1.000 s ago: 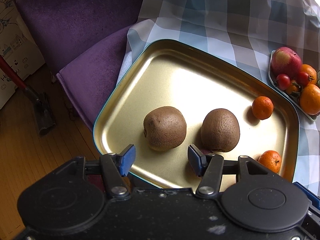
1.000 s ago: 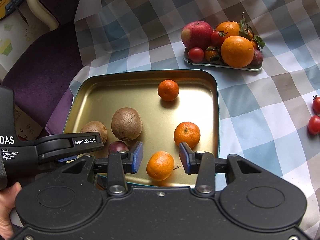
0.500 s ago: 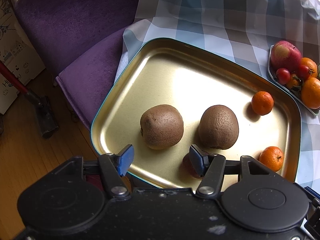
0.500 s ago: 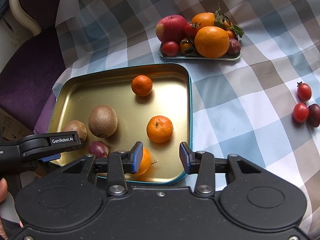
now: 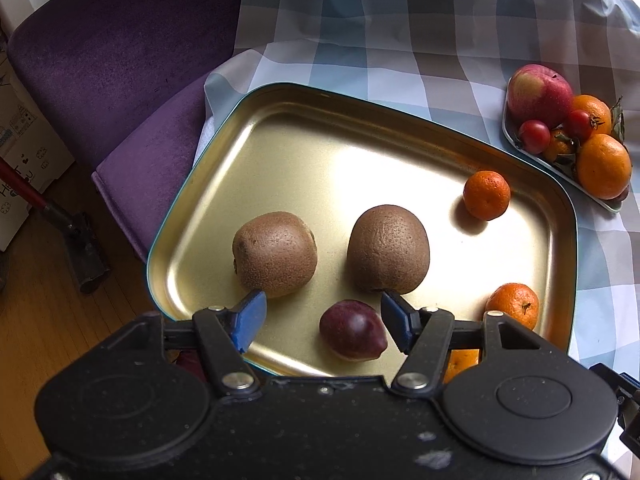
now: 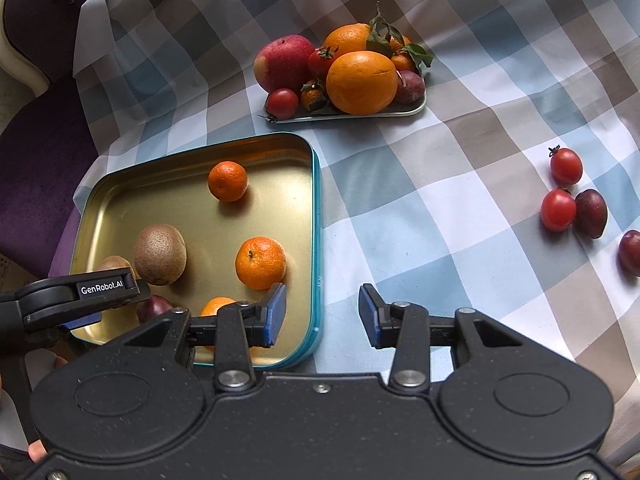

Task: Organize fruits
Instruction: 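Withdraw both open tools from the tray toward the remaining plums and tomatoes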

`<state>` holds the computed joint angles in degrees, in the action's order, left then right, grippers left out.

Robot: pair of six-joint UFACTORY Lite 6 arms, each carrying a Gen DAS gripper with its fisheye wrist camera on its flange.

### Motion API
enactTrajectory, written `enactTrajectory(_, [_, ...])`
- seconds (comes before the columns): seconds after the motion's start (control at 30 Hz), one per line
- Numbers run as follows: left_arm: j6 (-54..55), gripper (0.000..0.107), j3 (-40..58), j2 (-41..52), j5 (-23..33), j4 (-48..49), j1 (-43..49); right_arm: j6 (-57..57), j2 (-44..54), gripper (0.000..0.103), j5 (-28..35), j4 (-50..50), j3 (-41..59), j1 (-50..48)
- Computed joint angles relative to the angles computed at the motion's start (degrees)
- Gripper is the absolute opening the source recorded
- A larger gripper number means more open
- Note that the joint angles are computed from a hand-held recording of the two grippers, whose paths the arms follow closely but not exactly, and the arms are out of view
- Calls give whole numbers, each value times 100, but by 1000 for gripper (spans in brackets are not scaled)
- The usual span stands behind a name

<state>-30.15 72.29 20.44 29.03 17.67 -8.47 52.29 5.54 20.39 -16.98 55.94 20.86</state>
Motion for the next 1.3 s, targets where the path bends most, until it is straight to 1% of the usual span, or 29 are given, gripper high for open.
enactTrajectory(0.33, [-547, 66, 125, 16, 17, 492, -560, -422, -243, 50, -77, 356, -396, -482])
enactTrajectory(0.83, [-954, 67, 553, 310, 166, 612, -1428, -1399, -740, 50, -228, 1077, -1140, -1377])
enactTrajectory(1.03, [-1087, 68, 833, 511, 308, 660, -1842, -1837, -995, 50, -233, 1335, -1444, -1836])
enactTrajectory(1.3, [-1185, 69, 1262, 781, 462, 630, -2403, -2922, -1343, 50, -209, 2061, -1803, -2771])
